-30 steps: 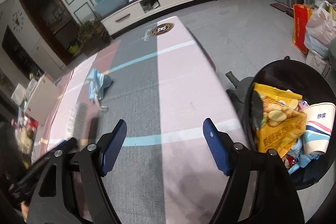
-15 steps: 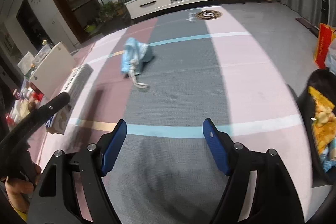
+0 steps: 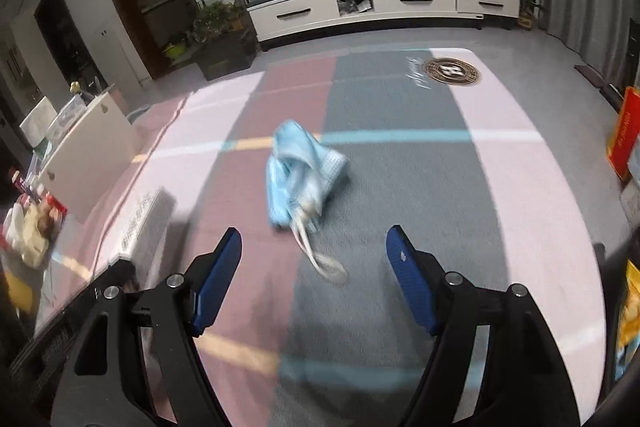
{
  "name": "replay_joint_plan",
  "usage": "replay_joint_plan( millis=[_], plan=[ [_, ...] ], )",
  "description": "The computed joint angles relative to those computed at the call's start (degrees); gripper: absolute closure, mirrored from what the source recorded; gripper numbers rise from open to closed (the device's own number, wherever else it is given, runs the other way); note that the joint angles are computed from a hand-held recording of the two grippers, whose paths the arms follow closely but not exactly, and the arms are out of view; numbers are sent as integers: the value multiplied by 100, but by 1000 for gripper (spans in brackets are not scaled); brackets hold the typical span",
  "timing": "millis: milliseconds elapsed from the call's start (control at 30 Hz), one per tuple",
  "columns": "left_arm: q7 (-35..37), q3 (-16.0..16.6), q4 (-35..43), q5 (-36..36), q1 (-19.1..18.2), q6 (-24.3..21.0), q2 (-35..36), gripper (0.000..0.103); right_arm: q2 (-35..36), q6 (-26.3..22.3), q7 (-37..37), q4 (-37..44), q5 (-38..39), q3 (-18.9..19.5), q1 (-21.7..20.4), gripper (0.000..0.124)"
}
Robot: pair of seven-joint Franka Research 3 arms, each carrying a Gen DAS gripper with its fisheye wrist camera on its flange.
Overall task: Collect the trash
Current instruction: 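Grasp the white-and-blue medicine box with the left tool while the right tool grasps the blue face mask, then carry the medicine box and face mask over the black bin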
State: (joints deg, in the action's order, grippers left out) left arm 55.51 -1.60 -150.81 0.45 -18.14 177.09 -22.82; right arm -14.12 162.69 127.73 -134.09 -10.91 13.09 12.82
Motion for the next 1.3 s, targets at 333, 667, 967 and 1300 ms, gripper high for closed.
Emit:
replay_joint_plan(
  millis=[333,667,967,1300],
  plan=[
    [115,162,3,-129,-105,-43,-2,58,1291,-768,351,1296,-581,-253,243,112],
    [306,99,-2,-159,-247,-40,-100,58,-79,-453,402,114,-983,-272,406,116],
    [369,-98,-91,-1,-441,-21,-367,57,-1925,-412,-25,-1297,-207,84,116,116],
    [238,-639,-94,550,-287,-195,-568,57,-3120,-466,-221,-2195,573,433,-90,116]
  ],
)
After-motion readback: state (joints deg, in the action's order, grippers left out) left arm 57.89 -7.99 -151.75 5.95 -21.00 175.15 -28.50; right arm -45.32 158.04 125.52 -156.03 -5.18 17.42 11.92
